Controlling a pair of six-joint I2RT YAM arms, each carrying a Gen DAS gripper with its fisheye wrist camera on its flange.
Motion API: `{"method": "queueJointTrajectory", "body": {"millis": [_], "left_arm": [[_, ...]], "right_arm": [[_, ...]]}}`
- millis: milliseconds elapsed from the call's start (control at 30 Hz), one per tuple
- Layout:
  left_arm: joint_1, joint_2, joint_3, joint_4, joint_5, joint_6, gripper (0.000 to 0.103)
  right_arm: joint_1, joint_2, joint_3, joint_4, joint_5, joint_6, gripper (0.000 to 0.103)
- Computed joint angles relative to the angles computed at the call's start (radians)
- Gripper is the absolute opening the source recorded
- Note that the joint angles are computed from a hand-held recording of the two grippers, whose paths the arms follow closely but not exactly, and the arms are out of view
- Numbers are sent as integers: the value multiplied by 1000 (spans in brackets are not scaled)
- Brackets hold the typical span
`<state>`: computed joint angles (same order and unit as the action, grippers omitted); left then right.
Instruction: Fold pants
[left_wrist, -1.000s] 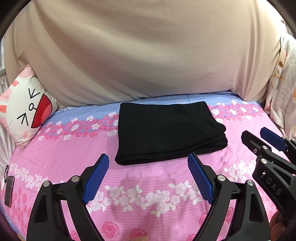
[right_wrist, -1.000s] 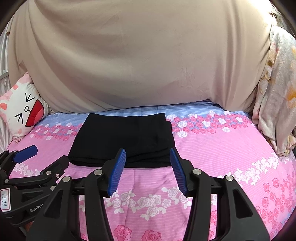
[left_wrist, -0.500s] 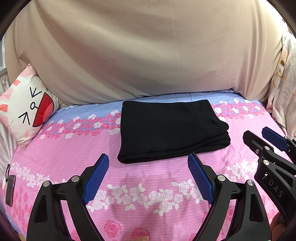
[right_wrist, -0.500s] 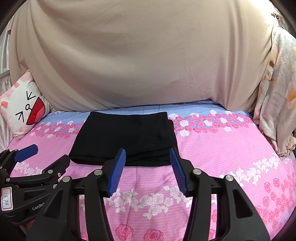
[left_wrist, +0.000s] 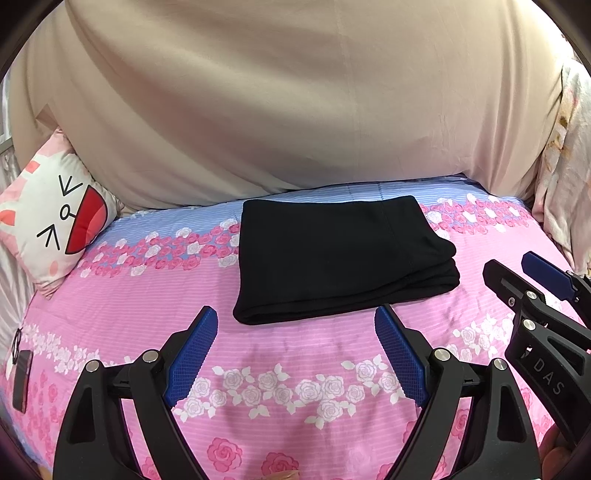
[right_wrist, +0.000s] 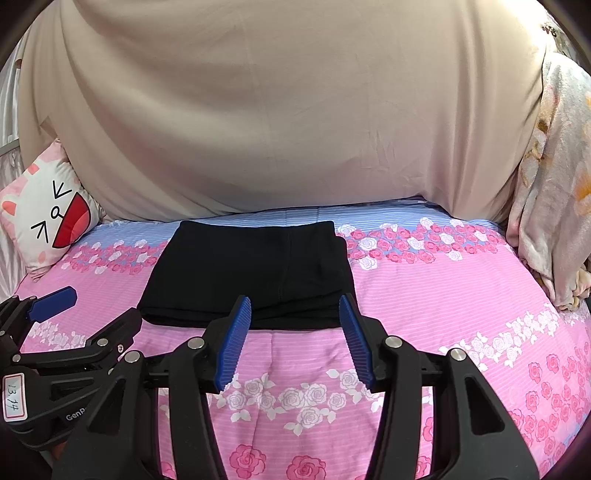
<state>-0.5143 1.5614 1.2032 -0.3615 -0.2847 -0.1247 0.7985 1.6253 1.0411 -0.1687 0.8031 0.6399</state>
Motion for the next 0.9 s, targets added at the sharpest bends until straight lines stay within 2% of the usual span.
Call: {"method": "queueJointTrajectory", "body": {"millis": [900], "left_arm": [[3,-2,-2,-1,-13,2,85]], "right_arm": [[2,1,0,-2,5,1,49]]}}
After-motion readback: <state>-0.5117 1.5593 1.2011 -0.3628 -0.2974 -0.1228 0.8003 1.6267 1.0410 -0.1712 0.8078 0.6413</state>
